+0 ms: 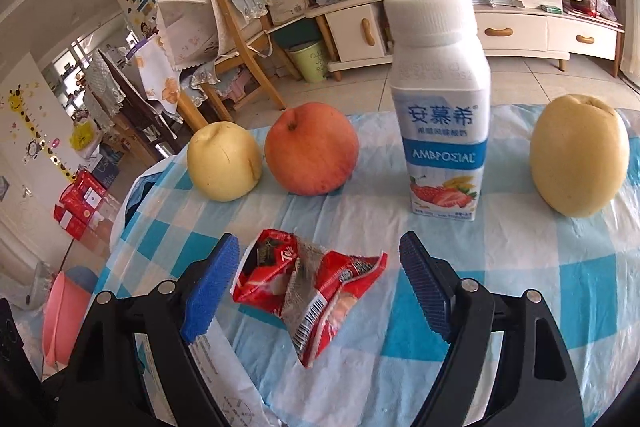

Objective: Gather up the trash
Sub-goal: 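Grasp the white MAGICDAY milk carton with the left tool while the right tool grasps a red chip bag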

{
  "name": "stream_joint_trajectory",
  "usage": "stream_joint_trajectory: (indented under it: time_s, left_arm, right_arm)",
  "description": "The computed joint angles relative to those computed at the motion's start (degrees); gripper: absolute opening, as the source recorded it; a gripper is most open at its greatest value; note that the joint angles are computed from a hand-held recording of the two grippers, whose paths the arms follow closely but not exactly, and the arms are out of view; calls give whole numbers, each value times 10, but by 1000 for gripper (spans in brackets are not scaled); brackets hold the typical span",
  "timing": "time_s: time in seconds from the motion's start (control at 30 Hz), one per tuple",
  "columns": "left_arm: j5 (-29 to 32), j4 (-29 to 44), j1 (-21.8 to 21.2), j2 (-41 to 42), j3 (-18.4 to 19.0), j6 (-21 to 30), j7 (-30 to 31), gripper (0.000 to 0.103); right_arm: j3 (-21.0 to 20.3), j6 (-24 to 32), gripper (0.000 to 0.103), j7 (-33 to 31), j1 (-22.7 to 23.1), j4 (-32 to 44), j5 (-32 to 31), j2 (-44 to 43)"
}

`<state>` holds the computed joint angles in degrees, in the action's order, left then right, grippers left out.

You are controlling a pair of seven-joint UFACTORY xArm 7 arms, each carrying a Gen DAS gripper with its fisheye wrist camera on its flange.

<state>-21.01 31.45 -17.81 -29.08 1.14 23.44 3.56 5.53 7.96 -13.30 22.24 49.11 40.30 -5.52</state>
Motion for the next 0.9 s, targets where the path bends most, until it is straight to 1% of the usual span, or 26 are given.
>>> stream_joint_trajectory:
  time_s: [0.07, 0.1, 0.17, 0.23, 0.3, 0.33, 0.43, 0.47, 0.53, 0.6, 0.63, 0.67, 0.7, 0.73, 0.77, 0.8, 0.83, 0.9]
  left_arm:
    - [9, 10, 7, 14, -10, 0, -12, 91]
    - [15, 15, 9, 22, -15, -2, -17, 91]
    - [32, 26, 18, 34, -26, 1, -29, 91]
    - [49, 38, 26, 49, -36, 1, -44, 91]
    - [71, 45, 36, 59, -49, -3, -61, 91]
    - [91, 48, 46, 64, -59, -4, -73, 91]
    - [168, 48, 77, 67, -92, 3, -114, 91]
    - [181, 47, 80, 66, -94, 5, -122, 91]
    - [194, 46, 80, 65, -87, 8, -128, 91]
    - [202, 45, 81, 63, -81, 12, -132, 91]
    - [206, 44, 82, 61, -78, 14, -132, 92]
    - [216, 47, 90, 62, -80, 25, -139, 94]
    - [202, 46, 80, 64, -65, 24, -128, 96]
    - [178, 48, 69, 68, -47, 31, -113, 97]
    - [145, 49, 55, 72, -26, 37, -93, 97]
    - [107, 51, 43, 75, -6, 42, -73, 97]
    - [86, 49, 40, 75, 1, 41, -61, 97]
    - [85, 49, 49, 75, -7, 40, -53, 97]
  right_arm:
    - [-9, 5, 82, -64, 12, 15, 52, 14]
    - [-5, 9, 82, -72, 8, 20, 51, 19]
    - [4, 18, 82, -71, -2, 25, 27, 30]
    - [9, 45, 82, -89, -10, 37, 29, 39]
    - [16, 69, 82, -84, -20, 42, -7, 43]
    - [20, 79, 82, -82, -24, 42, -27, 42]
    - [22, 121, 82, -118, -30, 50, -29, 33]
    - [24, 123, 81, -116, -31, 48, -45, 28]
    - [28, 115, 81, -93, -31, 44, -88, 22]
    - [29, 112, 81, -86, -29, 41, -108, 19]
    - [32, 102, 81, -66, -30, 37, -136, 18]
    - [34, 95, 80, -43, -32, 35, -166, 21]
    - [35, 93, 75, -24, -32, 37, -189, 26]
    - [36, 95, 72, -7, -33, 40, -208, 33]
    - [35, 95, 68, 7, -35, 39, -226, 36]
    - [34, 93, 66, 18, -36, 39, -240, 41]
    - [35, 82, 65, 27, -36, 35, -253, 43]
    - [34, 72, 62, 20, -35, 30, -244, 42]
